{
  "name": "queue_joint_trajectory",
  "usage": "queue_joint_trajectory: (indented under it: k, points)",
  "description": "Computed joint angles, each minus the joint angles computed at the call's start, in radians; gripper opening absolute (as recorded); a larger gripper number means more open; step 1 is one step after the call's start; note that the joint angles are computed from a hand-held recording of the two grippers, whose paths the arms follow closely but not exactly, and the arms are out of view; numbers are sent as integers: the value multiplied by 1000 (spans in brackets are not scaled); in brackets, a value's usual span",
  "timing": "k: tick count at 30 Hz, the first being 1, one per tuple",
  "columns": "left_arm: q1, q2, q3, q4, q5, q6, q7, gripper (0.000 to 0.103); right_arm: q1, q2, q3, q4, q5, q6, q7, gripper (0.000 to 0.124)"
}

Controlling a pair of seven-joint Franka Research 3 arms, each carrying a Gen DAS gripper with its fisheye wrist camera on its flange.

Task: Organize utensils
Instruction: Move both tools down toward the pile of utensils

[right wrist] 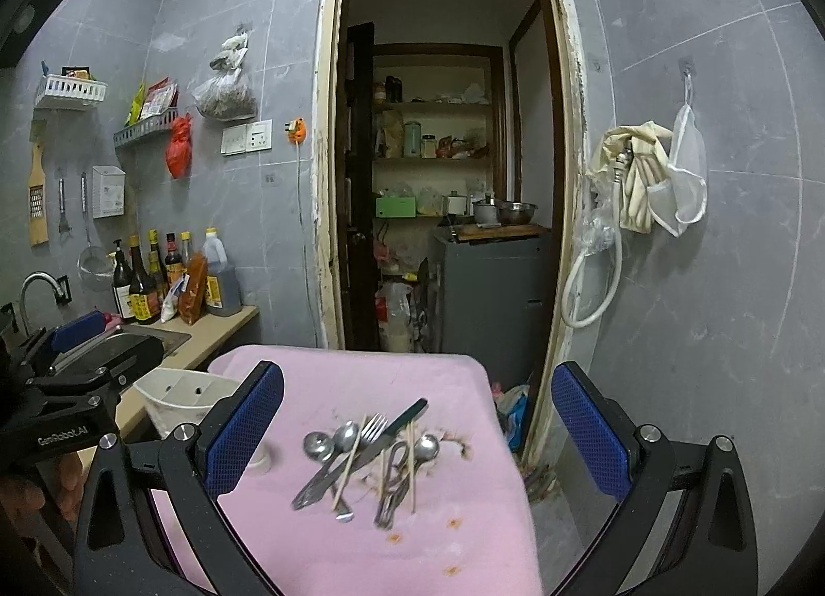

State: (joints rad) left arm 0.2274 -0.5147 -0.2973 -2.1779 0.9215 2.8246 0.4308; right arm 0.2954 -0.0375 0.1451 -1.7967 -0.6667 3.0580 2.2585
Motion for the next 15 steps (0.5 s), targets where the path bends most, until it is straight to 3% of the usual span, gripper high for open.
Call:
queue_joint_trajectory:
  k: [3, 6, 10, 15]
  points:
    - [34, 80, -38, 68, 55, -12, -45, 103, 15, 60, -18, 47, 123, 12, -134, 102]
    - [17, 156, -37, 126, 97, -36, -61, 103, 22, 123, -23, 91, 304, 26, -319, 102]
    - [-30, 265, -16, 209, 122, -61, -47, 103, -21, 220, 30, 177, 536, -3, -550, 102]
    - [-101, 384, 26, 295, 119, -79, -12, 103, -60, 338, 77, 295, 715, -62, -748, 102]
